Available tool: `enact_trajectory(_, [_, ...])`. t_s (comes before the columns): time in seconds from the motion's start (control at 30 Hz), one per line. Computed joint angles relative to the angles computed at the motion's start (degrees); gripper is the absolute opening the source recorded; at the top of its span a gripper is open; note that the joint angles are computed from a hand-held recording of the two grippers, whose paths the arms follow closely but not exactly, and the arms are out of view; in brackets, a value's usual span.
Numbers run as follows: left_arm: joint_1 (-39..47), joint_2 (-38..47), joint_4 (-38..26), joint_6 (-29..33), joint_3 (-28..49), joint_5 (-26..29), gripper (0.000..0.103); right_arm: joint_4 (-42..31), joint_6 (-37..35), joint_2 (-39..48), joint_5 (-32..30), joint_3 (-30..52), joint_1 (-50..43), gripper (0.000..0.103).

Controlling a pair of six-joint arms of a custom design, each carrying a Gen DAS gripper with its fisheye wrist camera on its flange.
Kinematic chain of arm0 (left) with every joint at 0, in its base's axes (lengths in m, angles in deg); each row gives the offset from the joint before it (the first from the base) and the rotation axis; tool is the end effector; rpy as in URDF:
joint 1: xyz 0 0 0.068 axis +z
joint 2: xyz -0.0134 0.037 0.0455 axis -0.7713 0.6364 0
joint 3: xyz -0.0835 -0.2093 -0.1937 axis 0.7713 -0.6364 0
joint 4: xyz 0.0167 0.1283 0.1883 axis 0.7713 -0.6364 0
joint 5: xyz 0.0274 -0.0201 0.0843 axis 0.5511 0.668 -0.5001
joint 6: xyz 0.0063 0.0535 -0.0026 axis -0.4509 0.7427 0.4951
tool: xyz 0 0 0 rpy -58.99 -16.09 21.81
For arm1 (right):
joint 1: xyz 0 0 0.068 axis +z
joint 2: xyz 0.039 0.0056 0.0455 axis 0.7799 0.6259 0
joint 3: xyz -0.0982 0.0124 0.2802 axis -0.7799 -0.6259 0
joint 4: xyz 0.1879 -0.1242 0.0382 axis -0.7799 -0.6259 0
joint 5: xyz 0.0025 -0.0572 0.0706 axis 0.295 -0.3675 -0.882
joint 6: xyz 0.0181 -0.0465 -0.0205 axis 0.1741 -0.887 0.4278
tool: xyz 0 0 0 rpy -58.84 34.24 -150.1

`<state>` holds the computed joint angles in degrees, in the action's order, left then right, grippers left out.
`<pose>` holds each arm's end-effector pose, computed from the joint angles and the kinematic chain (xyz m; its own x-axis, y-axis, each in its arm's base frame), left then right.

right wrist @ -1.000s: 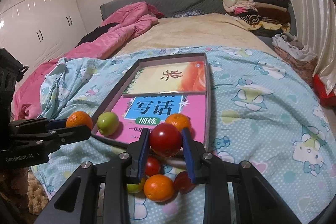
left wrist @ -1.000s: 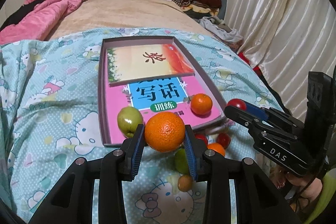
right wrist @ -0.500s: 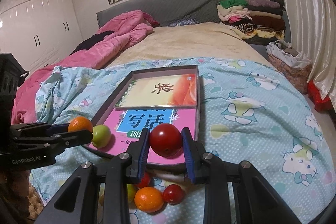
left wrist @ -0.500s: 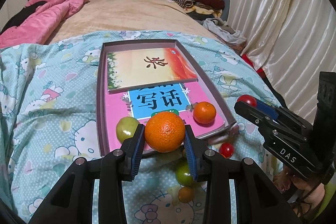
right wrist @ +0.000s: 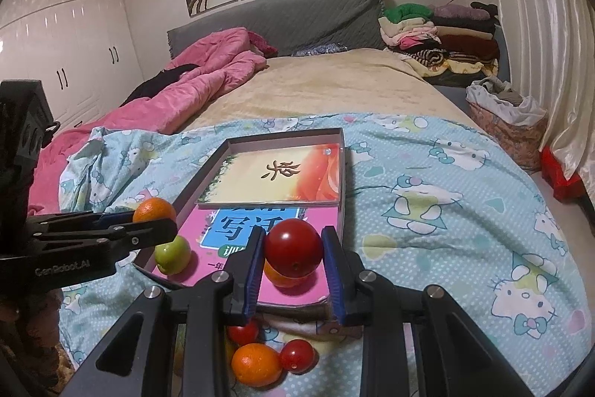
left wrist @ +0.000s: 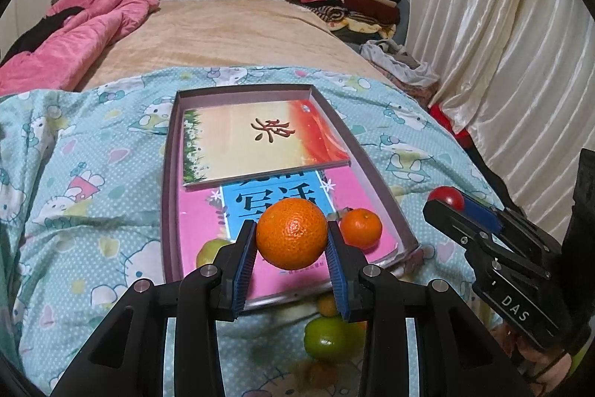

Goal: Organize fruits

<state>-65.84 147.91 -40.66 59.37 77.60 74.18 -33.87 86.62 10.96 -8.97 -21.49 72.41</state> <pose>0.3641 -0.1122 0.2682 -0.7014 0.2890 -0.6515 0.5200 0.8327 -0.1905 0.2740 0.0956 0.2523 -0.5893 0.1666 -0.7906 0.0844 0.9859 0.1448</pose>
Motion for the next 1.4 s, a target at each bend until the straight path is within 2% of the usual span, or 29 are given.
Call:
enact_trajectory(0.8, [-1.40,5.83,2.28,0.92,0.47,-1.66,0.037,-2.15,-1.74,3.84,2.48,2.43,0.06,0.031])
enact_trajectory(1.4, [-1.64,7.96,3.93,2.23,-0.16,-1.44,0.037,-4.87,-2.47,8.09,0.49,3.94,0.47,0.031])
